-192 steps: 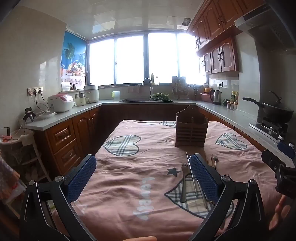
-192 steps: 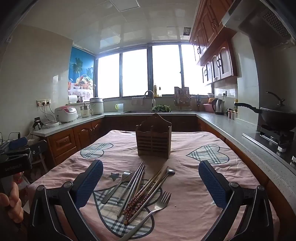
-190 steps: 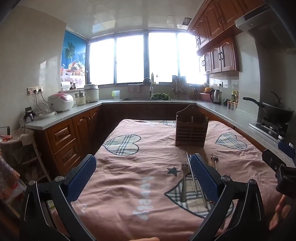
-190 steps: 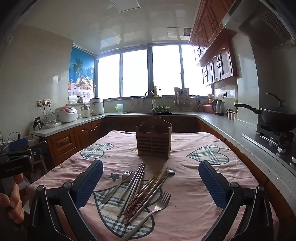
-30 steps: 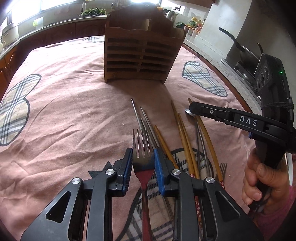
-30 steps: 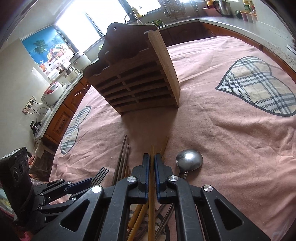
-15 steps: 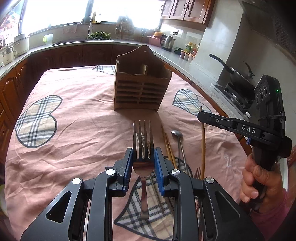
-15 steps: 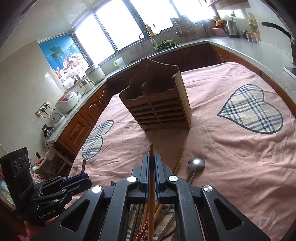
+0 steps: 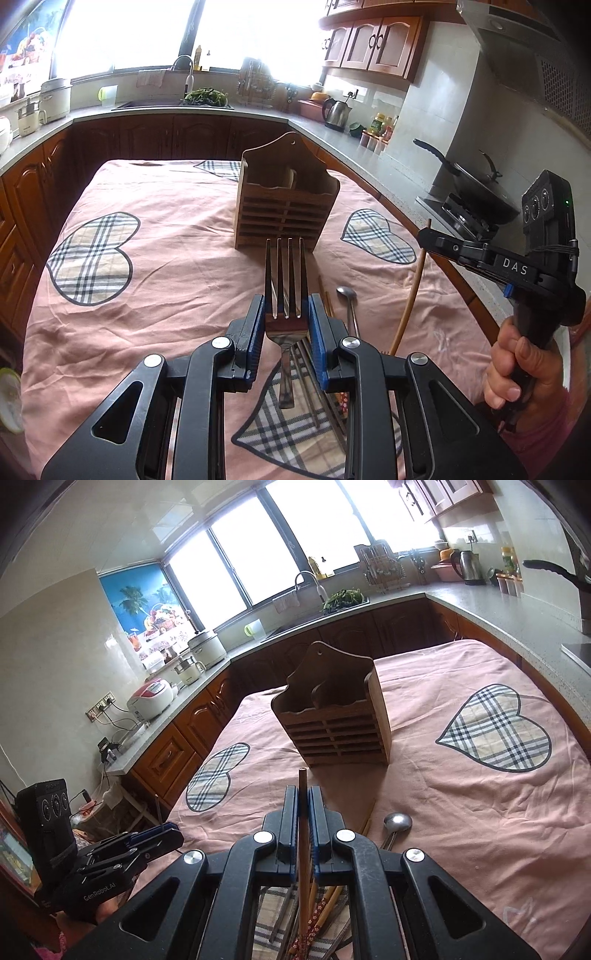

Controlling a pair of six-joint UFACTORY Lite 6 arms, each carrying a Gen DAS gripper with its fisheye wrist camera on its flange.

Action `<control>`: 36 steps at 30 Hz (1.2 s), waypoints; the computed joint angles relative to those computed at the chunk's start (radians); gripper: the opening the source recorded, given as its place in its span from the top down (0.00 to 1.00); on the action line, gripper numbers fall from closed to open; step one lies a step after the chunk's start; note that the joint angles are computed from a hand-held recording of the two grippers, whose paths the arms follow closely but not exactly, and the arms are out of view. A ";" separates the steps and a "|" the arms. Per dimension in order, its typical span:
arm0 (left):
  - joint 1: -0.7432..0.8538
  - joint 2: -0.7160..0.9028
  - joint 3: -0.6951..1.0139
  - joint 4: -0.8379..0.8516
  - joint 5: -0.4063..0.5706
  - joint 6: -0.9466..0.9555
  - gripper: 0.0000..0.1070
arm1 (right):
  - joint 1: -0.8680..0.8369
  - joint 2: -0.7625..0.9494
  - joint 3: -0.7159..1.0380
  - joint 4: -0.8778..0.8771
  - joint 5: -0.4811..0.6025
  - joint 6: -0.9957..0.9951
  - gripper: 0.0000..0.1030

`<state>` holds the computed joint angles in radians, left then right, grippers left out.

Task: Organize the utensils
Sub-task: 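Carry the fork with the left gripper while the right gripper carries the chopstick into the holder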

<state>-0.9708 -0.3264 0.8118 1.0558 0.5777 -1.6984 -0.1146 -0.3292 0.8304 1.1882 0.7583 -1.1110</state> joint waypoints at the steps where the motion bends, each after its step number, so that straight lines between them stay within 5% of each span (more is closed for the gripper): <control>1: 0.005 0.006 0.009 0.004 0.000 0.000 0.80 | -0.006 -0.007 0.003 0.014 0.006 -0.012 0.95; 19: 0.230 0.131 0.262 -0.014 -0.115 0.182 0.80 | 0.017 0.137 0.217 0.245 -0.106 -0.147 0.95; 36: 0.515 0.716 0.997 -0.075 -0.229 0.357 0.80 | 0.076 0.671 0.877 0.564 -0.295 -0.321 0.95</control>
